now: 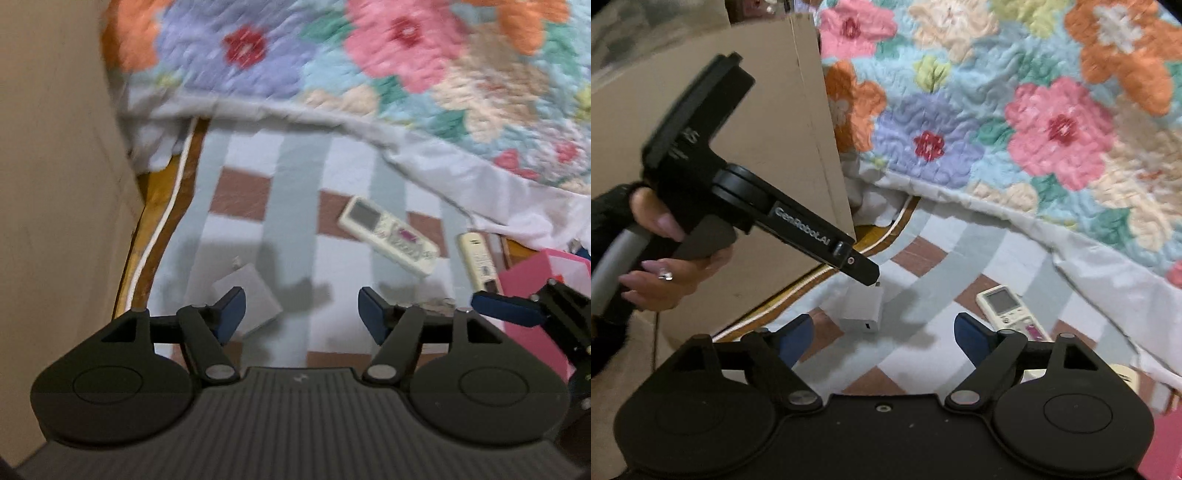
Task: Organize rigid objects
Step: 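Lower both grippers onto the white plug charger and close on it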
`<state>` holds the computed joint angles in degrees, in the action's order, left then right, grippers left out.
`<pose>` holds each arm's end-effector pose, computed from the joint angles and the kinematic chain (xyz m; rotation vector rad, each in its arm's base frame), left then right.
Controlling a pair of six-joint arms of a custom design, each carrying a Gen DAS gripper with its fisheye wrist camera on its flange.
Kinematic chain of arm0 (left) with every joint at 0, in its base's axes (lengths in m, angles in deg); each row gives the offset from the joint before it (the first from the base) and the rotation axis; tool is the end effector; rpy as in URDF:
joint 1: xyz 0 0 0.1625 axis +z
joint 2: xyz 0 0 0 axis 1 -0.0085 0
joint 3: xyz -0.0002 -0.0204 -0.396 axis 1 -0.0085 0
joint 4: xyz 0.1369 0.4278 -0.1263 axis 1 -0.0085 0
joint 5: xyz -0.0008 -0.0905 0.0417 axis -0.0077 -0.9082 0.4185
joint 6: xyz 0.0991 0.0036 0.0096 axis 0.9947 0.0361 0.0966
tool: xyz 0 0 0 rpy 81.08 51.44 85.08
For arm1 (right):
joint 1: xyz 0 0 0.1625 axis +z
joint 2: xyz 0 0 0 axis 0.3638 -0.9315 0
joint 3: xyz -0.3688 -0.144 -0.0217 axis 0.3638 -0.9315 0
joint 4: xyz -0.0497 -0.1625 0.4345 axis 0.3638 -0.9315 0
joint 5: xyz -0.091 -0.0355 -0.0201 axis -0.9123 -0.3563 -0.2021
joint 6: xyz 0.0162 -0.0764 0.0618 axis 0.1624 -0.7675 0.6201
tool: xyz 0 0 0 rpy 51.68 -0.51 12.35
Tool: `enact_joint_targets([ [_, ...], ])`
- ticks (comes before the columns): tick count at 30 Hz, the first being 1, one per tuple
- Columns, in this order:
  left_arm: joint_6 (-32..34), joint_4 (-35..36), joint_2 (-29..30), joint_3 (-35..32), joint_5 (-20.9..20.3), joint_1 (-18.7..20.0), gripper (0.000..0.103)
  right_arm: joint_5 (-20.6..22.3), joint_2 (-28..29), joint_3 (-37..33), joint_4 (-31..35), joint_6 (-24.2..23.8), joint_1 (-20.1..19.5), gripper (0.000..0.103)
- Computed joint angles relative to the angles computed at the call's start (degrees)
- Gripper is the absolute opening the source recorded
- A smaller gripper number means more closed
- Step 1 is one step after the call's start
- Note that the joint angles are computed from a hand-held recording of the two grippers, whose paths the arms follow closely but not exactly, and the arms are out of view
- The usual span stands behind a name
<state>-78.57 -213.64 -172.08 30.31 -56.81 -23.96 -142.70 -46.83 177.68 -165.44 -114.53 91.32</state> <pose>-0.0570 -0.5997 0.3532 0.0374 2.5230 -0.7275 0.3620 -0.5814 0.0221 1.3785 -2.4500 0.5180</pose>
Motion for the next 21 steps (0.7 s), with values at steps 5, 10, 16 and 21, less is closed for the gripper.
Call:
enact_joint_targets([
  [5, -0.67, -1.66, 2.40, -0.43, -1.06, 3.81, 0.070, -0.57, 6.25, -3.34, -1.63, -2.16, -1.16, 0.087],
  [10, -2.06, -3.83, 4.94, -1.03, -1.56, 6.93, 0.071, -0.41, 11.05, -5.90, -4.25, -4.57, -2.02, 0.087],
  [16, -3.26, -7.03, 7.06, -1.76, -2.81, 8.81, 0.071, -1.12, 16.19, -9.17, -5.72, -7.68, -2.25, 0.087],
  [21, -5.46, -10.04, 7.98, -2.85, -6.18, 10.83, 0.065, -2.79, 19.37, -11.93, -5.46, -6.82, -2.10, 0.086],
])
